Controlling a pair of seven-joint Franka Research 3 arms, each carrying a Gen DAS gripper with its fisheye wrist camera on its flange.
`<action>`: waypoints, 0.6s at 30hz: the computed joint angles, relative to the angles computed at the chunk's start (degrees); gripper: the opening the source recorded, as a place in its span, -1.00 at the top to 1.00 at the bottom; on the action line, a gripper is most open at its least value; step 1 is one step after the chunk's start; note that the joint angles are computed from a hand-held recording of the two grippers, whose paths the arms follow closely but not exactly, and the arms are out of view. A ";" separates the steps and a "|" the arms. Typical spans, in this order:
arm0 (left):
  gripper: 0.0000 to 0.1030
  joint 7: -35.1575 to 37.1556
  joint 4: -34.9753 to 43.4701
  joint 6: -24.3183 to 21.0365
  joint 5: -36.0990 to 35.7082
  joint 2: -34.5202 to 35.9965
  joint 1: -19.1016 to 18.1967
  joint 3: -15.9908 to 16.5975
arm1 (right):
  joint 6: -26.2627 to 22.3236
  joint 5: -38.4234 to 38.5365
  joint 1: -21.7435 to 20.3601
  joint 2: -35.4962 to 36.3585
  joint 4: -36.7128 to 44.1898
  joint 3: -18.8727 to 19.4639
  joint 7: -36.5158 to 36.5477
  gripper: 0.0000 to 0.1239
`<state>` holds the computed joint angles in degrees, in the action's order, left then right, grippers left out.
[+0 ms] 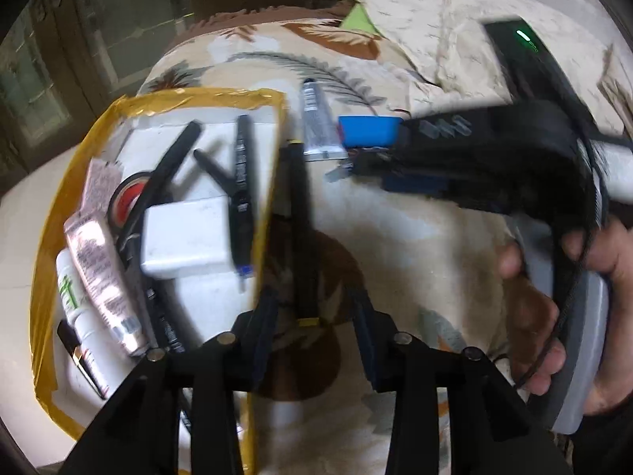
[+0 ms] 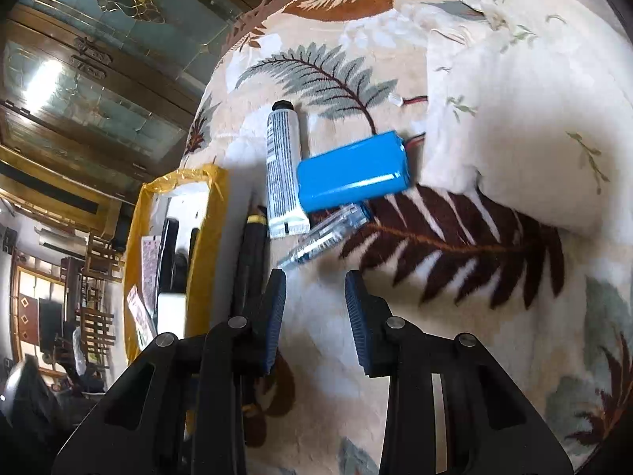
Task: Organize objects
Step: 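Grasp the clear pen beside the blue battery with the right gripper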
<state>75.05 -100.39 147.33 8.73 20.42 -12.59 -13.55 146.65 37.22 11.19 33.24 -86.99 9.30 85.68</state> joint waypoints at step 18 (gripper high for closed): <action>0.78 2.21 5.49 -2.52 -10.28 5.14 3.38 -2.91 | -4.14 1.17 -1.78 4.14 7.38 0.41 6.61 0.56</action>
<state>77.26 -94.90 144.82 -1.54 25.56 -9.21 -16.46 142.52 38.39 9.40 37.37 -79.62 9.71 92.29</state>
